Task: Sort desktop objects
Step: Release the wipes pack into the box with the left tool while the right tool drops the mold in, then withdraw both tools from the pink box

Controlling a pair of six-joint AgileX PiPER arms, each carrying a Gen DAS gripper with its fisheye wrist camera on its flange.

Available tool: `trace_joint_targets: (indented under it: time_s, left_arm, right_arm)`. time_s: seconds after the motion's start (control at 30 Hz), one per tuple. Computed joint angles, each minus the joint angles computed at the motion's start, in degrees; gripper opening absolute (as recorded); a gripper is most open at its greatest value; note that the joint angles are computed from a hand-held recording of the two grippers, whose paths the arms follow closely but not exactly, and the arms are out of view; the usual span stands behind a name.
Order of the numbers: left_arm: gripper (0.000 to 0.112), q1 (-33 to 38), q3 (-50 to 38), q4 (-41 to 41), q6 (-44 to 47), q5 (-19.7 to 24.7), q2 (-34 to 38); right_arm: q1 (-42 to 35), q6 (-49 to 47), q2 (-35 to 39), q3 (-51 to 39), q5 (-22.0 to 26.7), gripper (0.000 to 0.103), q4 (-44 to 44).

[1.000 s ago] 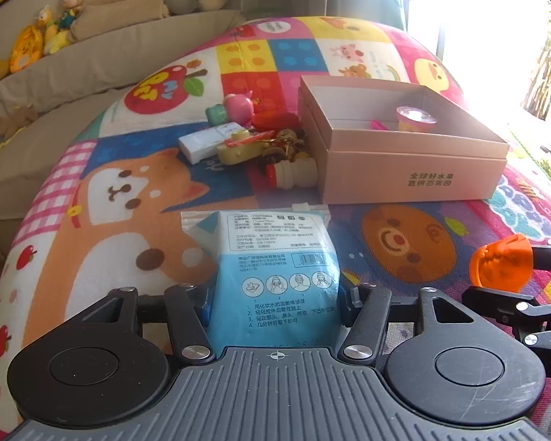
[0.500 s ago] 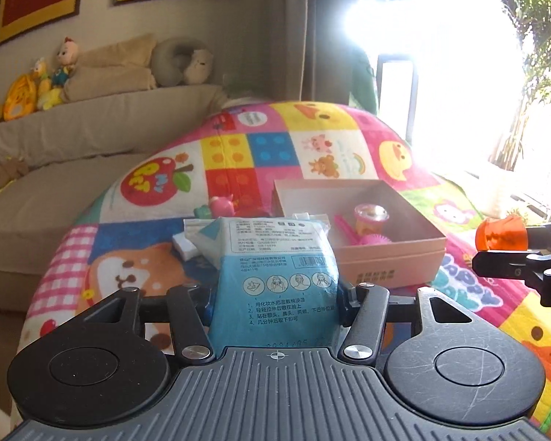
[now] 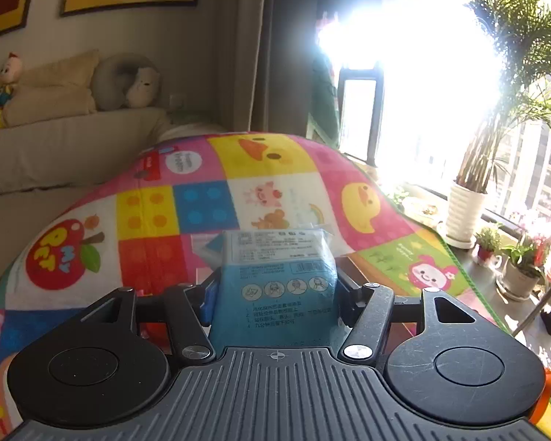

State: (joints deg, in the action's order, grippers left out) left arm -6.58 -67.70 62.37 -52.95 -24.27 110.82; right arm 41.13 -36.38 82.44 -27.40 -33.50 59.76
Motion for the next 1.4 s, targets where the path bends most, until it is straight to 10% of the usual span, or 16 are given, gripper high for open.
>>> trace_joint_targets:
  time_s: [0.37,0.83,1.4]
  left_arm:
    - [0.095,7.5,16.6,-6.8,14.4,-3.6,-2.3]
    - [0.098,21.2,27.7,-8.0,20.9,-8.1,-3.8]
    - [0.101,24.5,25.6,-7.6,15.0,-9.1,0.4]
  right_arm:
    - [-3.6,-1.6,3.8,-2.3,2.1,0.058,0.6]
    - [-10.1,-17.4,22.0,-24.8,3.5,0.060,7.1]
    - [-0.2,-15.9,23.4,-21.2,2.2,0.073,4.9]
